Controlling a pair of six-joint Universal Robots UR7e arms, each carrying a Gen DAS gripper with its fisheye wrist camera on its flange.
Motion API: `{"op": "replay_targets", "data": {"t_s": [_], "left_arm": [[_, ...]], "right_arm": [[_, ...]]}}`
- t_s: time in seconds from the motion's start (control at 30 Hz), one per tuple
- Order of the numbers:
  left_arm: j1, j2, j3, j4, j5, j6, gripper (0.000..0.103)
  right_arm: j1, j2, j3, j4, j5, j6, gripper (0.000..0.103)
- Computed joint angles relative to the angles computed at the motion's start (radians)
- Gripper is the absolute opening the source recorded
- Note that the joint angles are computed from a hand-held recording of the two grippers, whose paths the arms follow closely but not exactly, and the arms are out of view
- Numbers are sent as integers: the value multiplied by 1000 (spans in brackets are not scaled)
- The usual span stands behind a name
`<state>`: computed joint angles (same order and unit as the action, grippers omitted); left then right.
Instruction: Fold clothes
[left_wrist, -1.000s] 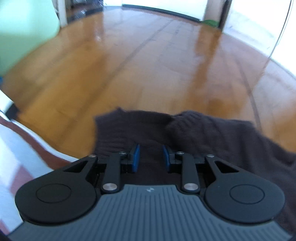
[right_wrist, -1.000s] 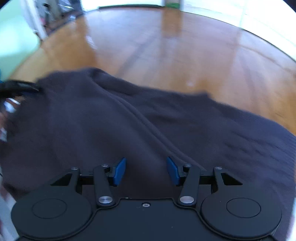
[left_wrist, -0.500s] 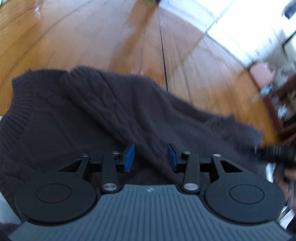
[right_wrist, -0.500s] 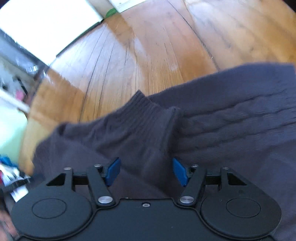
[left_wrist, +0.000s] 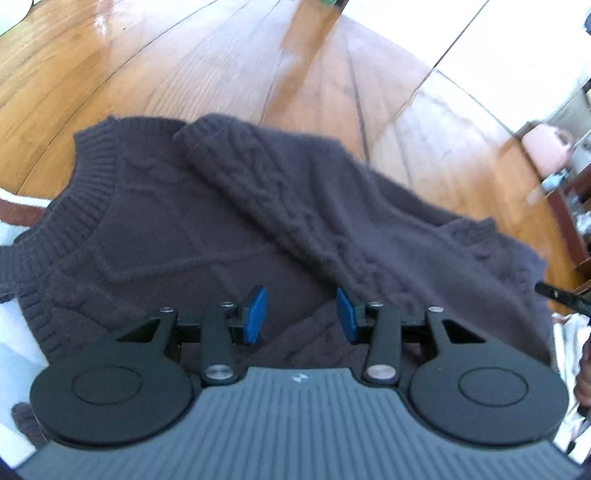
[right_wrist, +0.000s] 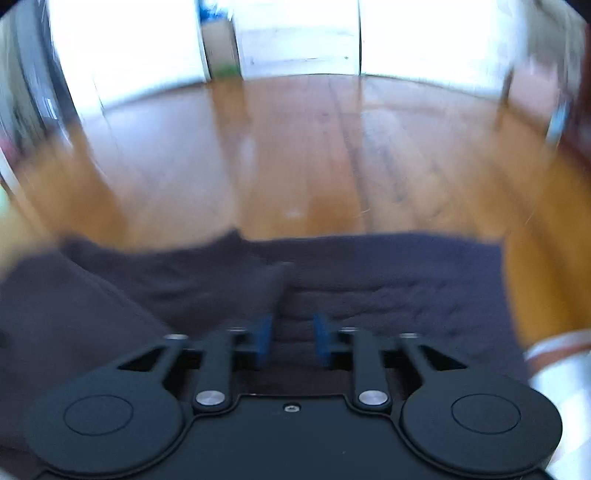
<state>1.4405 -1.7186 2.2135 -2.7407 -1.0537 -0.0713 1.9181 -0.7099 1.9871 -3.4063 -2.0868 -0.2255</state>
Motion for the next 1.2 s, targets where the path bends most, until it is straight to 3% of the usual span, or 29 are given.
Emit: {"op": "replay_targets", "data": {"t_s": [0.03, 0.1, 0.23, 0.27, 0.3, 0.33, 0.43, 0.5, 0.53, 0.57, 0.6, 0.67, 0.73, 0.77, 0.9, 1.07, 1.17, 1.2], "left_arm": [[10, 1, -3, -9, -26, 8, 41], [9, 5, -2, -28, -58, 15, 41], [-31, 46, -18, -8, -17, 37, 41], [-47, 62, -17, -5, 12, 32, 41], [-51, 68, -20, 12, 28, 24, 41], [-55, 72, -24, 32, 43, 11, 41], [-81, 41, -28, 174, 119, -95, 41], [-128, 10, 2, 253, 242, -133, 41], [-150, -1, 26, 265, 306, -123, 42], [-170, -11, 44, 299, 368, -126, 43], [-186, -22, 59, 336, 421, -135, 44], [-192, -61, 69, 403, 437, -182, 45], [-182, -124, 68, 437, 391, -246, 46], [-174, -155, 69, 436, 368, -272, 49], [-123, -255, 65, 429, 302, -369, 52], [-47, -322, 72, 418, 293, -466, 59], [1, -323, 65, 426, 341, -497, 60], [34, -317, 60, 388, 312, -471, 60]], "right_arm": [[-20, -42, 33, 21, 77, 47, 62], [-50, -93, 74, 88, 158, 82, 63], [-73, -121, 103, 210, 184, 13, 63], [-73, -120, 112, 231, 204, -24, 44], [-68, -118, 120, 223, 218, -78, 12], [-59, -111, 134, 186, 223, -132, 13], [0, -86, 174, -29, 153, -259, 12], [37, -42, 135, -19, 9, -293, 14], [55, -22, 113, -5, -63, -308, 22], [71, 14, 91, -24, -147, -343, 42], [80, 70, 66, -85, -232, -420, 55], [95, 147, 43, -198, -305, -545, 48], [135, 184, 31, -308, -314, -583, 49], [155, 186, 30, -327, -303, -567, 53], [193, 120, 62, -203, -87, -389, 54], [250, 149, 6, -17, 49, -381, 54], [271, 182, -37, 86, 133, -365, 54], [278, 192, -48, 117, 164, -364, 54]]}}
